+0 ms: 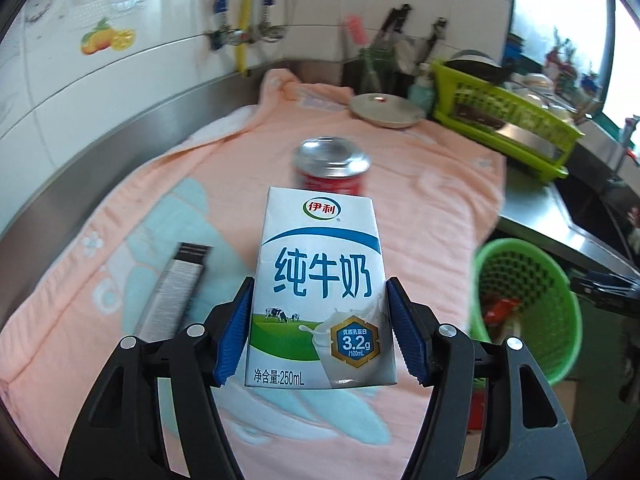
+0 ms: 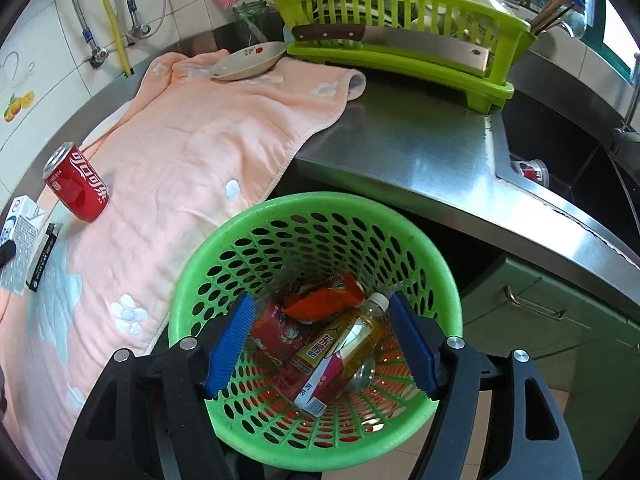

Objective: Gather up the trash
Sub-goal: 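Carry the milk carton over the green basket and open the left gripper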

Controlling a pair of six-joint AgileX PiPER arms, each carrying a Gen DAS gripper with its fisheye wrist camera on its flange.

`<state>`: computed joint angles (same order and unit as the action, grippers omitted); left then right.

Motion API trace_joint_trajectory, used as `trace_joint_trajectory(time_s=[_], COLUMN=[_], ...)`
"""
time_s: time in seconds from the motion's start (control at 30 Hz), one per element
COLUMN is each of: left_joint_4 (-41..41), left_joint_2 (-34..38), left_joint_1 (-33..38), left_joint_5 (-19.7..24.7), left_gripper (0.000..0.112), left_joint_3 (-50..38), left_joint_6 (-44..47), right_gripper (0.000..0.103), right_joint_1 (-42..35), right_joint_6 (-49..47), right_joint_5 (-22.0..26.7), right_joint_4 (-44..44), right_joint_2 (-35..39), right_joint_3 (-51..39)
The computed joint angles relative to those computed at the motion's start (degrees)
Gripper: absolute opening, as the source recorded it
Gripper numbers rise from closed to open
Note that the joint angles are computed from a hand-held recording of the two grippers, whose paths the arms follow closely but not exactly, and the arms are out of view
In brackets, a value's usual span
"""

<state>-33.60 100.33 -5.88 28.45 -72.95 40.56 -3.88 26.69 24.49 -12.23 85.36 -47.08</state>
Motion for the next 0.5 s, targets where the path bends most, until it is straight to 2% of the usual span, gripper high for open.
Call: trace_joint_trajectory(time_s=[0.17,0.33,0.5], left_joint_4=[-4.60,-1.21,3.45], left_joint_2=[-0.51,2.72,9.39], left_joint_1=[-6.98,-16.45,-23.36], left_joint_5=[1.60,-0.02,0.46], left_gripper=[0.064,0.064,0.064], left_joint_3=[1.85,1.01,-4.28], left_joint_6=[2.99,-1.19,-8.17], right_gripper=[0.068,0.068,0.068], right_joint_1=[-1.84,-4.66,-7.74], right_joint_6=[-2.83,-7.44,-13.14], right_joint_5=[0.09,0.09,0.15], right_joint_4=[1.85,4.70,8.91], right_joint_2=[-2.76,-5.28,-6.85], right_joint_3=[1.28,2.51,3.46])
